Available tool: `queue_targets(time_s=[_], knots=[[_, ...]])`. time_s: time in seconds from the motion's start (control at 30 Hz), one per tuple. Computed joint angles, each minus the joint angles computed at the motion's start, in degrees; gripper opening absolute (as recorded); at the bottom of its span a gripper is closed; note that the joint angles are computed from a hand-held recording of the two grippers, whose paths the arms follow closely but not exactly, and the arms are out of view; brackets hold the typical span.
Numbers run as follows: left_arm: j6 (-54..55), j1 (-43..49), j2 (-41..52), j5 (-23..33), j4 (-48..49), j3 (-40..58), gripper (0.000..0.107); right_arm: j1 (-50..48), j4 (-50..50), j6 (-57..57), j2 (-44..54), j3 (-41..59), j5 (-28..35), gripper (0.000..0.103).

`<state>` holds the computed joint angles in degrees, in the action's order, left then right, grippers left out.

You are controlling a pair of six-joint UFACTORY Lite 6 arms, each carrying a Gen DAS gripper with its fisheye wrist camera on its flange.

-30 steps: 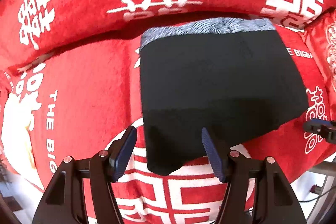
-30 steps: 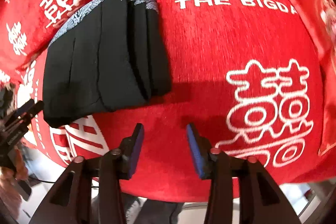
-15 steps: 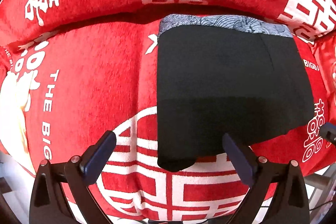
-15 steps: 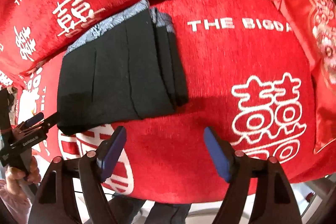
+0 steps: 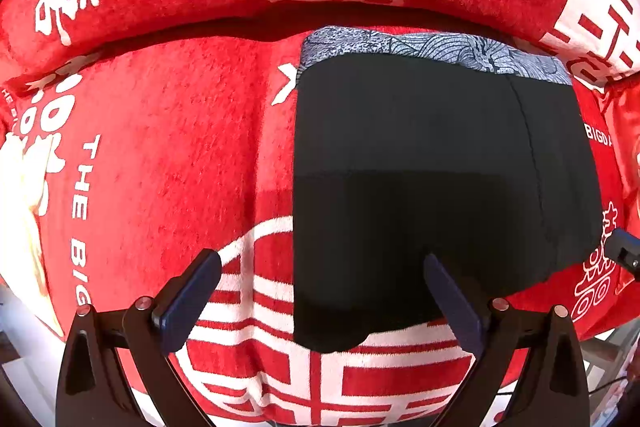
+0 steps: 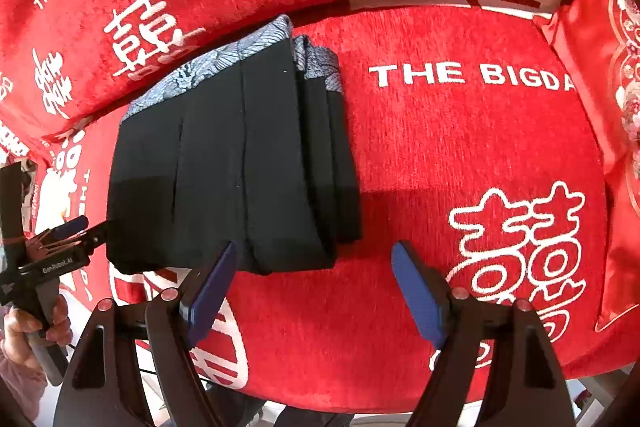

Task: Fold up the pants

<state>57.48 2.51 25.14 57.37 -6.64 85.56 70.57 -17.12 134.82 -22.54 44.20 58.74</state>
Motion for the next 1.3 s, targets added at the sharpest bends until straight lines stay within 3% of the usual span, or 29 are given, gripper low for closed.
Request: queue_targets(time_s=[0.53, 0.9, 1.3], knots=[[-4.9, -4.2, 5.3, 1.3, -0.4, 4.8, 0.101, -1.5, 0.5, -0.8, -5.5, -8.1, -4.4, 0.082], [-7.4, -4.3, 13.2, 6.4, -1.2, 14.3, 0.101, -6.3, -1.4, -3.7, -12.9, -15.1, -8.2, 0.082], [-5.5, -3.4, 27.2, 19.1, -6.5, 33.8, 0.101, -12.4, -5.9, -3.9, -28.8, -28.7, -19.2, 0.082]])
